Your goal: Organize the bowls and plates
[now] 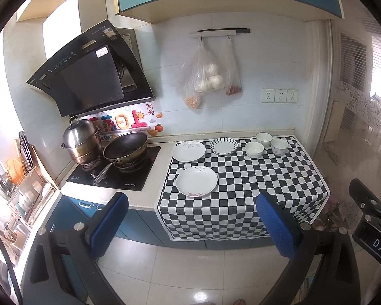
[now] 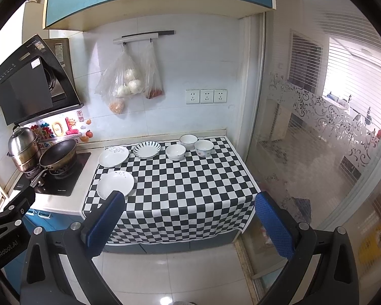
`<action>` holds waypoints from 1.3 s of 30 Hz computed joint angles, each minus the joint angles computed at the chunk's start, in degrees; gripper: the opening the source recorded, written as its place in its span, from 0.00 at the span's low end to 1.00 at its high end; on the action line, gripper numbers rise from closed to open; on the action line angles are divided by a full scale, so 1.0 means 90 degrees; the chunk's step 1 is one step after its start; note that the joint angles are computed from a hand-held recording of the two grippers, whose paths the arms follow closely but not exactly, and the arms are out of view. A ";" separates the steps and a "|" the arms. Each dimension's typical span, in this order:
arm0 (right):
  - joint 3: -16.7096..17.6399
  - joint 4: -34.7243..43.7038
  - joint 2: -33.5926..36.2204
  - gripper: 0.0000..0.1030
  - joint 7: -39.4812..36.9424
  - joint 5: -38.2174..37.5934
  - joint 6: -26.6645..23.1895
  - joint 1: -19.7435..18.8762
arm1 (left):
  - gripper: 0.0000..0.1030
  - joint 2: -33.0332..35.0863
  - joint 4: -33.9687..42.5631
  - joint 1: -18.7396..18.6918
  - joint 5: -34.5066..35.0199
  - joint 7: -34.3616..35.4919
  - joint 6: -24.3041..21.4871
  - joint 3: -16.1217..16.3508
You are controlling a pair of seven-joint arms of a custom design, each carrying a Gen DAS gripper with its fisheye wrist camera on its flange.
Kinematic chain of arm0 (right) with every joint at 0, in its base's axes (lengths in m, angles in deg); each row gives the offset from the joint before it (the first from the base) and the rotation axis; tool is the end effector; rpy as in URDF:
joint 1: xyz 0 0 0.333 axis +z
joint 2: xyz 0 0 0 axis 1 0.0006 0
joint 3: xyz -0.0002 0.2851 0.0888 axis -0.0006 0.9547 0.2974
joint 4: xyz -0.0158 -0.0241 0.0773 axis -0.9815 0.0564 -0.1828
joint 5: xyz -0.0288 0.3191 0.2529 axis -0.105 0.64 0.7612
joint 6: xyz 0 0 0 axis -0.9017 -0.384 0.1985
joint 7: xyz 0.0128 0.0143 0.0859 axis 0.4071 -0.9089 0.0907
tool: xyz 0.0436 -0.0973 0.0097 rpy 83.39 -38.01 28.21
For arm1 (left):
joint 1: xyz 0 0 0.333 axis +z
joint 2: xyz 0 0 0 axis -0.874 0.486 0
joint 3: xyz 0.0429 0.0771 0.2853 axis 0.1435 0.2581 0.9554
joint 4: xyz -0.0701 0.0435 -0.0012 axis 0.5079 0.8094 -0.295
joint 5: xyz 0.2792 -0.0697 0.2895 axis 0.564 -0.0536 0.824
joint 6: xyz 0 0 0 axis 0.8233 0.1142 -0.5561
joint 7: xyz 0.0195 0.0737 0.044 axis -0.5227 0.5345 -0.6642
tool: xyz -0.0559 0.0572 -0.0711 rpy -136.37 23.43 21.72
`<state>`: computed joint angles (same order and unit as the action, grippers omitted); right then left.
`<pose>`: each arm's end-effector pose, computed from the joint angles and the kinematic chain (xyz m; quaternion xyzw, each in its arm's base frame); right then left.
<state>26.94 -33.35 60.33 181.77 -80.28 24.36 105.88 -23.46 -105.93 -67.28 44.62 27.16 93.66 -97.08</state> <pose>0.3699 0.1651 0.9177 -0.3908 0.8074 -0.4003 0.1874 0.5048 -0.1603 0.8724 -0.4592 0.7603 -0.3503 0.2974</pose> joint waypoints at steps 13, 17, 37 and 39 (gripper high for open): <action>-0.0035 0.0079 0.0074 1.00 0.0006 -0.0021 -0.0016 0.0026 | 1.00 0.0012 -0.0023 -0.0014 0.0004 -0.0021 0.0030 -0.0009; -0.0084 -0.0028 0.0017 1.00 0.0080 0.0016 0.0063 0.0016 | 1.00 0.0045 -0.0022 -0.0021 -0.0002 -0.0050 0.0023 -0.0014; -0.1045 -0.1005 -0.0020 1.00 -0.0751 0.1086 0.1998 -0.0885 | 1.00 0.1738 0.1600 -0.0593 0.1764 -0.1751 0.0064 -0.0037; -0.1114 -0.0756 0.0272 1.00 -0.0848 0.1117 0.2092 -0.0914 | 1.00 0.2270 0.2348 -0.0750 0.1895 -0.1803 -0.0197 0.0046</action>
<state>16.91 -40.16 62.77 174.14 -70.23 43.18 97.65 -3.03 -84.80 -74.03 61.67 10.93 91.88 -96.67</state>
